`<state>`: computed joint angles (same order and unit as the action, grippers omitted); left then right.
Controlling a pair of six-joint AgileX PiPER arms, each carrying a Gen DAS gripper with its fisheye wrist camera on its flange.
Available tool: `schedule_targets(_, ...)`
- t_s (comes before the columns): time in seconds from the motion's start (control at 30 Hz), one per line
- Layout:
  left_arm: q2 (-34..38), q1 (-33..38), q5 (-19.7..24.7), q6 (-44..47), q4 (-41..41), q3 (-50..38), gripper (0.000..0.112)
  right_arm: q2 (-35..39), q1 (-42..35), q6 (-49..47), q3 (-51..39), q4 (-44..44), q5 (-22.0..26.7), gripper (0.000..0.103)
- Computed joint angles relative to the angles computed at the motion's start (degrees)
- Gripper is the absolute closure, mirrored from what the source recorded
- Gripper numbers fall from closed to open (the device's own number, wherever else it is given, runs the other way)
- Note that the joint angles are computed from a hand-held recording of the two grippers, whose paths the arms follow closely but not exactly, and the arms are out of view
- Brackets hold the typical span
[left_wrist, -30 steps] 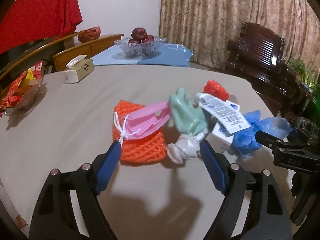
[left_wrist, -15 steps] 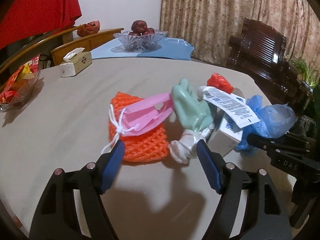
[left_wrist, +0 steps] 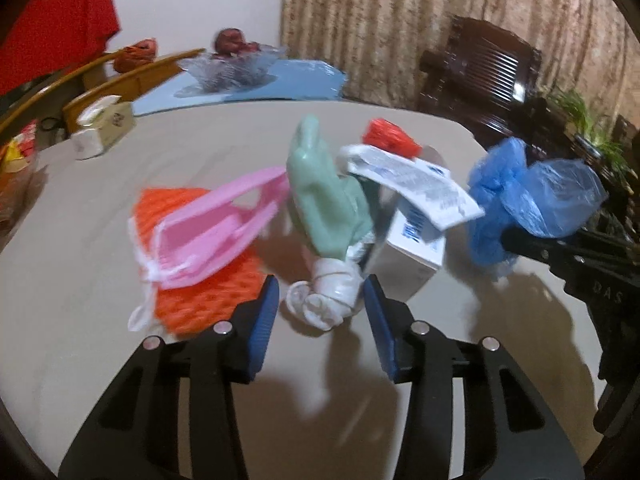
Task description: Collect trash
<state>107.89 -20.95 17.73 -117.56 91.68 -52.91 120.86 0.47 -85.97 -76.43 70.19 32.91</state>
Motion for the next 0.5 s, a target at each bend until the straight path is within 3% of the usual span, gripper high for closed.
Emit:
schedule_targets(0.13, 2.43, 0.52, -1.35, 4.11, -4.68, -2.48, 0.066, -0.09, -0.38, -0.35, 0.29, 0.07, -0.14, 0.075)
schedule_targets(0.2, 2.6, 1.39, -2.59, 2.86, -3.81, -2.87, 0.073, -0.26, -0.48, -0.37, 0.56, 0.04, -0.43, 0.075)
schedule_targets(0.5, -3.39, -2.54, 1.42, 1.62, -4.43, 0.33, 0.079, -2.37, -1.63, -2.53, 2.88, 1.45, -0.25, 0.075)
